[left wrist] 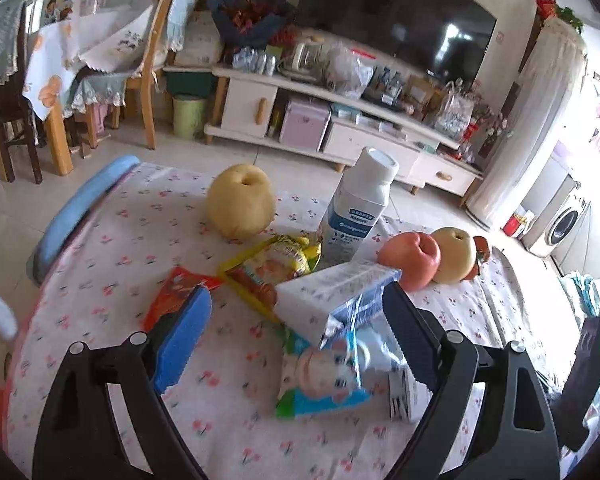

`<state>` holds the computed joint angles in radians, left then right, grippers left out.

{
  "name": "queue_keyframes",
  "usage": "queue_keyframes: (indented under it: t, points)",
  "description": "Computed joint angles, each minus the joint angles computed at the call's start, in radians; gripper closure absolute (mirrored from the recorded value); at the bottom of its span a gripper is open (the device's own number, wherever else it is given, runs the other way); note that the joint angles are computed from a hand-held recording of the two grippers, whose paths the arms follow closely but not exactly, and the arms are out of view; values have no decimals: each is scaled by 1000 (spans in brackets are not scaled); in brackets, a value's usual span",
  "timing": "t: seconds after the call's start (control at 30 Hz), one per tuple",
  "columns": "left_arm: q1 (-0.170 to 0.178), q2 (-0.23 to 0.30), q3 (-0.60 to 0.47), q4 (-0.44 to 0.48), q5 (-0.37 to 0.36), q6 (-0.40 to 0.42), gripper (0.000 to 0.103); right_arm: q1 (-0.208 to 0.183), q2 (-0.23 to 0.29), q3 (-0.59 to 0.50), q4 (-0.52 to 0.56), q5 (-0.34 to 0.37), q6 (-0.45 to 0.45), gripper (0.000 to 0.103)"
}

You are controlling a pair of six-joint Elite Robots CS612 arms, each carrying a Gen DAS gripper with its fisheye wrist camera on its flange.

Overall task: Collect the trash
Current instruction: 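Lower the left tool to the yellow snack bag while the right tool reaches the blue milk carton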

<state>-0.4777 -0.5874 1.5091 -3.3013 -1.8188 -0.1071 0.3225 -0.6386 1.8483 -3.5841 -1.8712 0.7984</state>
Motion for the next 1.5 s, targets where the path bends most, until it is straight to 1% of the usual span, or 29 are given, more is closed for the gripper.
queue_keyframes:
  t: [0.07,0.17,0.23,0.27,0.3,0.37,0.53,0.63,0.73,0.8,0.83,0.9,0.93,0.97,1.0,1.03,1.13,1.2,1.37,1.5]
  points:
    - [-7,17,-41,49,10,-4,15,-9,4,-14,14,18,-29,9]
    - [-11,39,-98,137,2,8,15,-22,11,-27,0,57,-58,9]
    - [-15,53,-131,179,18,18,15,-28,16,-37,-4,80,-71,9]
    - [-17,62,-150,201,23,23,15,-33,20,-44,-7,95,-81,12]
    - [-17,70,-168,224,26,26,15,-36,23,-51,-5,106,-86,19]
    - [-19,84,-202,271,33,31,15,-44,30,-69,11,134,-97,24]
    - [-23,113,-264,351,60,54,15,-53,43,-108,52,165,-129,24]
    - [-24,128,-294,385,65,55,15,-55,46,-125,85,170,-153,27]
    - [-28,143,-323,422,82,73,15,-59,53,-138,114,179,-159,33]
    - [-35,152,-339,470,107,88,15,-61,57,-147,128,190,-161,40]
    - [-36,155,-343,479,115,96,18,-62,61,-151,135,200,-163,42]
    - [-37,156,-340,474,109,106,23,-62,64,-154,144,211,-170,49]
    - [-37,154,-337,478,104,112,26,-59,66,-155,139,204,-182,52]
    - [-38,151,-332,480,103,120,26,-61,67,-155,134,216,-188,57]
    - [-40,146,-323,480,102,134,26,-63,69,-154,123,229,-187,59]
    - [-41,142,-314,479,99,144,28,-64,71,-153,115,242,-188,60]
    - [-41,124,-282,479,90,159,30,-61,69,-152,112,246,-211,60]
    - [-41,109,-253,470,92,167,31,-61,70,-143,93,266,-216,60]
    - [-34,64,-153,415,91,170,34,-55,61,-119,80,310,-268,60]
    - [-26,25,-60,353,84,172,34,-38,47,-100,91,326,-319,60]
